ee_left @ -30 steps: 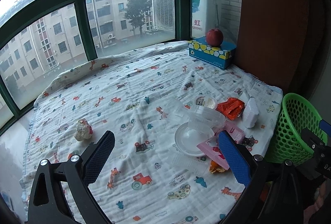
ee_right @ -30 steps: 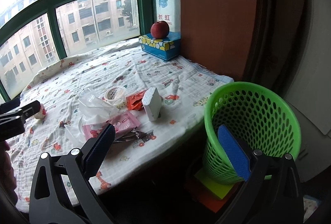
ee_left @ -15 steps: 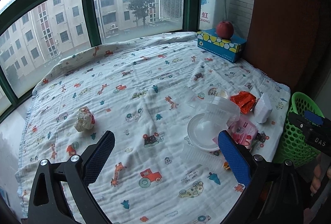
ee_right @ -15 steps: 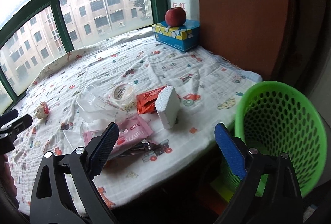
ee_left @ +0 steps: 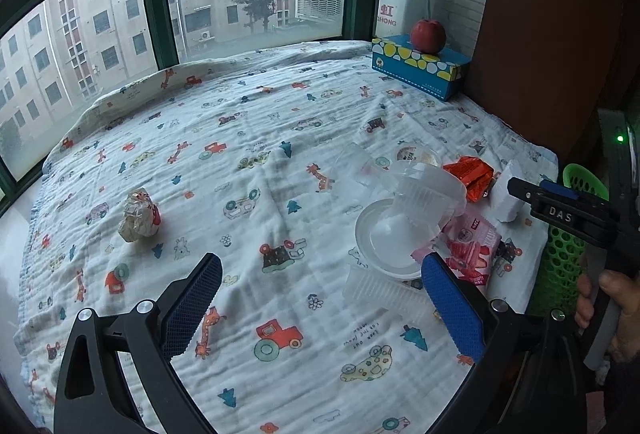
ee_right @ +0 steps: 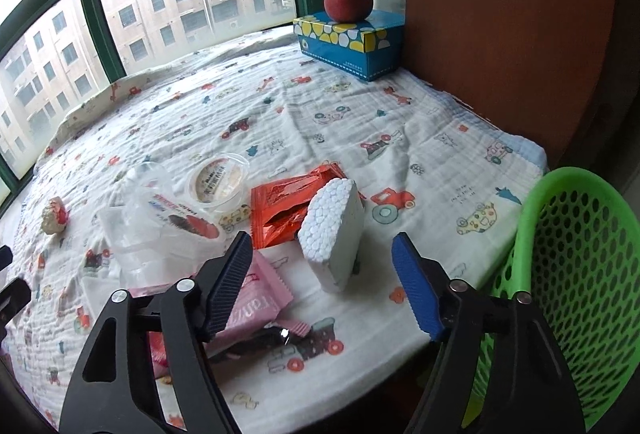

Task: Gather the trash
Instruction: 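Reach the right tool to the white foam block and grasp it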

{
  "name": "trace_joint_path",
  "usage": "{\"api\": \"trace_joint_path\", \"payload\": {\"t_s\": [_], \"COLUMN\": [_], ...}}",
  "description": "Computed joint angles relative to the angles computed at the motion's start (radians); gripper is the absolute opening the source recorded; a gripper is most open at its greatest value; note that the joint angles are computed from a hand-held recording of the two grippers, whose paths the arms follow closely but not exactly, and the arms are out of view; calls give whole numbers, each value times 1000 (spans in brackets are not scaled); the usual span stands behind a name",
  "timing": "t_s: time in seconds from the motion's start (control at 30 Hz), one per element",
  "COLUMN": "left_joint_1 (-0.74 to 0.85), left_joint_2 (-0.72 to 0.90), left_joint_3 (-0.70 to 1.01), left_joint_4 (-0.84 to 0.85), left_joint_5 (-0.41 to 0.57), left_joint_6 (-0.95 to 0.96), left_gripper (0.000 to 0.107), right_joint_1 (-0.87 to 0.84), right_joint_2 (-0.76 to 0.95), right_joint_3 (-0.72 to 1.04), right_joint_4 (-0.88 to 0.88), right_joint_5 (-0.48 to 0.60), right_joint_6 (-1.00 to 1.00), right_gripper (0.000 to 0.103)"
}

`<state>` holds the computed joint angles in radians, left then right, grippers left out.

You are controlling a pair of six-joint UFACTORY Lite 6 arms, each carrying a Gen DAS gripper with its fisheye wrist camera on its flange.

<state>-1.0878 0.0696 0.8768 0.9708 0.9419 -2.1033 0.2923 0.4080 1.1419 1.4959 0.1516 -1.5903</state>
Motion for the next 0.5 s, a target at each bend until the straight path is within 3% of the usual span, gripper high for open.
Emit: {"api": "trace_joint_path", "payload": {"t_s": [0.07, 0.27, 0.5], "left_joint_1": [10, 19, 7], "left_joint_2": [14, 28, 101], "left_joint_3": [6, -32, -35], "left_joint_4": [14, 67, 133], "left_joint_5": [-18, -124, -205], "left_joint_6": [9, -31, -65], "left_gripper": [97, 97, 97], "right_joint_1": [-3, -34, -76], "right_joint_2": [29, 91, 37], "right_joint_3": [27, 94, 47], "right_joint_4": [-40, -212, -99], "right_joint_5": [5, 46, 86], "right_joint_6": [45, 223, 96], "right_gripper": [61, 29, 27]}}
